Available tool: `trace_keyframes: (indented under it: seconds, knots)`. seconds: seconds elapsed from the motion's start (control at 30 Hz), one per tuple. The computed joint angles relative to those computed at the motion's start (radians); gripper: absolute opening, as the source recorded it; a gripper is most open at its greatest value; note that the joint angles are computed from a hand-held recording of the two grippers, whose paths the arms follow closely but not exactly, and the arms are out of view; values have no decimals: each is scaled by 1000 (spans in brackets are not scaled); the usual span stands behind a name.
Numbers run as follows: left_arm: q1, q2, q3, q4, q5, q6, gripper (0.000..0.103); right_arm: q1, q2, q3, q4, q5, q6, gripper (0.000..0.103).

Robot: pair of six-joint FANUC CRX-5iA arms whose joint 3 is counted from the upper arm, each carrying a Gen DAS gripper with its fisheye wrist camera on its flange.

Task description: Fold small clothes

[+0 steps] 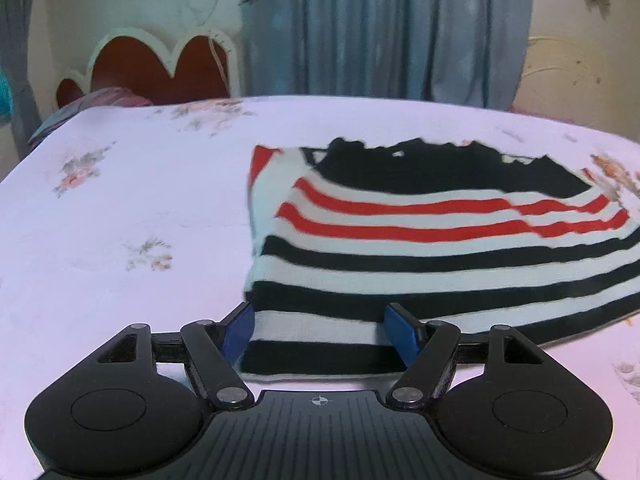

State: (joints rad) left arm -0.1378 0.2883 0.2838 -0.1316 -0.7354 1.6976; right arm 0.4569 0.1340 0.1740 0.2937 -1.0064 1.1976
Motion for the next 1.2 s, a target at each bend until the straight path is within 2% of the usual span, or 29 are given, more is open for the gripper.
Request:
trace_keyframes:
  seconds: [0.03,0.07,0.1,0.13,0.17,0.23,0.3,0.37,0.47,0.53,0.63,0.67,0.73,0.87,0.93,0.97,1.0,1.03,1.2]
  knots:
    - [-1,14,18,-4,-33,2,71,-1,3,1,0,1,-5,30]
    - [8,22,18,23,-46,-3,71,-4,22,25,-15,-40,0,29]
    - [29,19,-7,82,-33,-13,73,-12,35,28,-30,-64,9,30]
    - [37,15,-16,91,-26,1,74,-14,19,0,-31,-36,3,30]
    - [34,20,9,66,-57,37,74,-15,21,6,-34,-41,5,30]
    - [-2,3,29,-49,-52,107,74,-5,36,39,-20,-77,8,31]
    - [-26,-23,16,-94,0,129,74,8,10,15,12,-14,-16,35]
    - [-36,-27,-1,-42,57,73,74,19,8,26,6,32,-14,35]
    - [-57,41,65,11,-10,-5,74,35,48,71,-19,11,29,35]
    - [-53,77,94,29,-69,4,74,40,85,94,-22,-59,39,35]
    - [-53,66,86,24,-39,30,74,34,78,79,-29,-52,23,36]
    - [-53,59,77,26,9,25,74,33,82,93,-29,-50,18,36]
    - [-52,83,102,58,43,0,74,31,85,107,-44,17,21,36]
    - [-57,189,242,135,-1,-73,74,43,165,225,-100,47,87,34]
    - [-57,226,272,190,-17,-110,74,57,215,287,-127,17,119,32]
    - [-57,258,313,205,-75,-120,74,62,244,318,-130,-25,123,33]
    - [-58,278,329,202,-103,-125,74,67,254,311,-113,-26,119,35]
    - [-61,264,303,196,-79,-125,75,73,242,272,-89,16,109,35]
    - [-64,270,316,191,-90,-118,75,73,241,274,-90,11,119,36]
